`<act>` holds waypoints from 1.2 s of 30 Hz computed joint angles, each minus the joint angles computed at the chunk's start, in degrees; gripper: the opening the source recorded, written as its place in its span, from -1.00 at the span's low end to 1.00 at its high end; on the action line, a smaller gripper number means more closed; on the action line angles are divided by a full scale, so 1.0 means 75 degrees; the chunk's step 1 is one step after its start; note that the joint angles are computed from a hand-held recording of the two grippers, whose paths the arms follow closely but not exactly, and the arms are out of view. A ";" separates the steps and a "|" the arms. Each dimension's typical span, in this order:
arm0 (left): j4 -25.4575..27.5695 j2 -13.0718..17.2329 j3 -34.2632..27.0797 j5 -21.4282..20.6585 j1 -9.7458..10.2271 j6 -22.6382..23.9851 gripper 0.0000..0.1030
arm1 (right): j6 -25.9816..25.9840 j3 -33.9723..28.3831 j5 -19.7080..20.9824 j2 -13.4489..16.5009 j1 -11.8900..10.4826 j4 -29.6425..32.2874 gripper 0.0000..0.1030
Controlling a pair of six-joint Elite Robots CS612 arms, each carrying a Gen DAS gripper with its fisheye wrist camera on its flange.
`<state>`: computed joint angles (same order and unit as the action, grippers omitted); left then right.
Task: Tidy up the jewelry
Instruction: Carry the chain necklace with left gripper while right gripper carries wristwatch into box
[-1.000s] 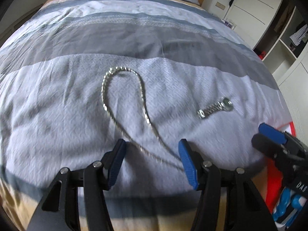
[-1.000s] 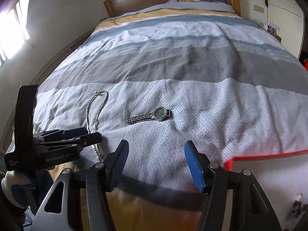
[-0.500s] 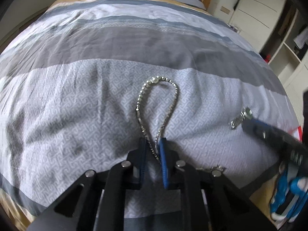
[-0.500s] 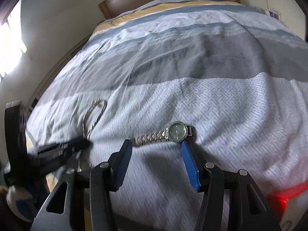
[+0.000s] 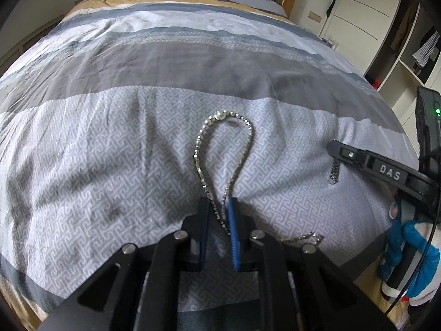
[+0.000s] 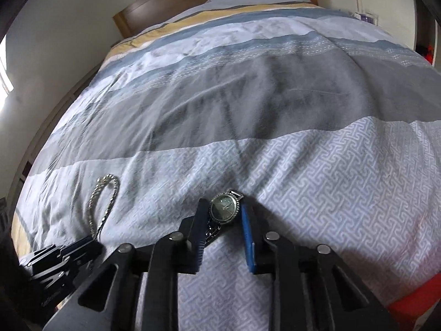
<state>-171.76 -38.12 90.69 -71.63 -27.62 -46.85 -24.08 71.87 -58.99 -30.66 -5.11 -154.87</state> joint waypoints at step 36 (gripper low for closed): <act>-0.0098 -0.1439 0.0944 0.1436 -0.1157 0.0267 -0.96 | -0.0924 0.2483 0.1555 -0.1909 -0.1342 -0.1150 -0.56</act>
